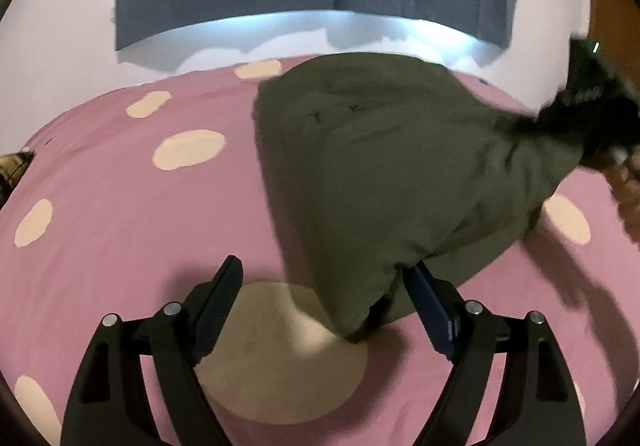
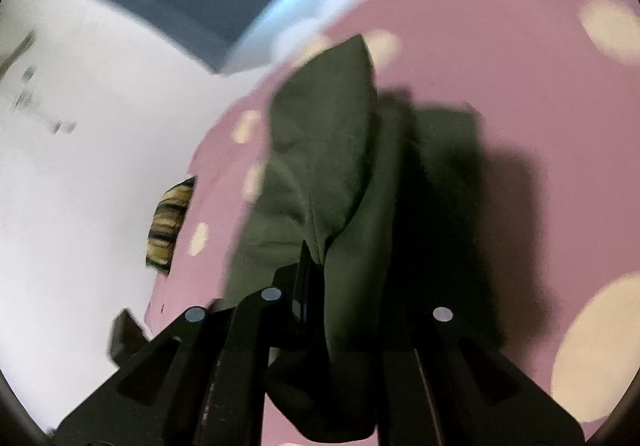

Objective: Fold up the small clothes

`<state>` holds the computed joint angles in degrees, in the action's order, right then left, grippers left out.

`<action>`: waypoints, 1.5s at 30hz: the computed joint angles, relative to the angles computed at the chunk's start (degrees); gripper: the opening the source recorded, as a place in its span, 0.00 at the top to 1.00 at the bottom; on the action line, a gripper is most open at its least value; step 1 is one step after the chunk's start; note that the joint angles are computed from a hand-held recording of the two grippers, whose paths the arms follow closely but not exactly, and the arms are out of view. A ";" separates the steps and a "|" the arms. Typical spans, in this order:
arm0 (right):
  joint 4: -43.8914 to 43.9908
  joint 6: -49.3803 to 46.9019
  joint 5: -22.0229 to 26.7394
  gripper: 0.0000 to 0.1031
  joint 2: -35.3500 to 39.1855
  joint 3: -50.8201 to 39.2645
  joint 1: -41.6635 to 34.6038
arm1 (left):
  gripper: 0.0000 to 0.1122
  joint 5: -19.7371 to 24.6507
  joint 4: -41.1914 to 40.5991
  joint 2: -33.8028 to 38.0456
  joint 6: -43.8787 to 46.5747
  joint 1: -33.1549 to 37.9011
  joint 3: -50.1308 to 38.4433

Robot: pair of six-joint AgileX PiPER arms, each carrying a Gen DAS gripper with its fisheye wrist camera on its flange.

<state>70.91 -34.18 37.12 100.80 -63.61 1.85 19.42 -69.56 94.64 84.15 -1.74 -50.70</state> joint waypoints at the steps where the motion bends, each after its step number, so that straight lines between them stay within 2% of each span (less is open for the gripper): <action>1: 2.86 -2.76 0.37 0.94 1.65 1.46 -1.08 | 0.27 -0.83 0.29 0.55 0.18 -0.82 0.02; 4: 14.61 -14.02 3.13 0.94 6.54 4.72 -3.42 | 0.27 -2.58 9.15 2.20 -9.09 -2.17 -1.17; 6: 17.98 -17.82 5.45 0.93 7.03 5.63 -4.47 | 0.27 0.67 12.42 3.10 -13.81 -0.20 -2.86; 7: 18.17 -17.90 6.22 0.92 6.72 5.71 -4.75 | 0.27 0.55 12.89 3.30 -14.90 0.32 -3.14; 9: 15.65 -16.47 7.21 0.80 5.52 5.48 -5.45 | 0.27 0.64 13.38 3.53 -14.81 1.22 -3.59; 10: 15.73 -16.67 7.25 0.77 5.03 5.93 -5.33 | 0.27 0.34 13.20 3.43 -14.17 1.38 -3.36; 13: 15.83 -17.20 8.18 0.53 2.22 8.44 -6.22 | 0.27 0.21 12.90 3.38 -13.66 1.49 -3.25; 14: 16.83 -17.53 6.55 0.46 1.44 9.27 -4.75 | 0.27 0.53 13.56 3.72 -14.33 1.56 -3.72; 15: 16.80 -18.11 5.43 0.45 0.08 10.59 -4.29 | 0.27 0.64 14.26 3.90 -15.09 1.52 -3.92; 20: 14.62 -18.43 2.55 0.47 -2.09 12.52 -3.74 | 0.27 2.02 16.81 4.84 -18.43 1.79 -5.26; 22: 13.56 -18.31 0.97 0.59 -3.08 13.19 -3.51 | 0.27 1.75 17.12 4.65 -18.63 1.63 -5.12; 24: 11.38 -16.58 0.35 0.81 -2.94 12.13 -2.74 | 0.27 1.79 18.24 4.63 -19.75 1.47 -5.31; 25: 10.67 -16.36 -0.45 0.83 -3.19 11.89 -2.11 | 0.27 1.87 18.80 4.63 -20.33 1.41 -5.41; 27: 9.58 -15.40 -2.54 0.85 -2.84 11.09 -1.43 | 0.27 1.97 20.26 4.91 -21.97 1.17 -5.78; 30: 12.56 -18.73 -1.72 0.86 -1.91 13.55 -3.27 | 0.27 2.45 23.02 5.90 -24.85 0.90 -6.67; 34: 24.99 -30.74 4.20 0.88 2.69 16.76 -6.52 | 0.25 5.71 23.90 8.08 -26.51 2.09 -8.90; 36: 27.72 -33.69 7.30 0.88 3.81 17.83 -8.09 | 0.25 6.73 23.73 8.75 -26.60 2.54 -9.56; 45: 27.98 -35.37 9.98 0.87 3.54 19.15 -10.39 | 0.24 7.30 23.21 9.13 -26.42 2.90 -9.84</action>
<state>98.89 -69.55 47.10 104.34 -44.45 -8.54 26.73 -46.34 103.76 57.73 1.15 -60.54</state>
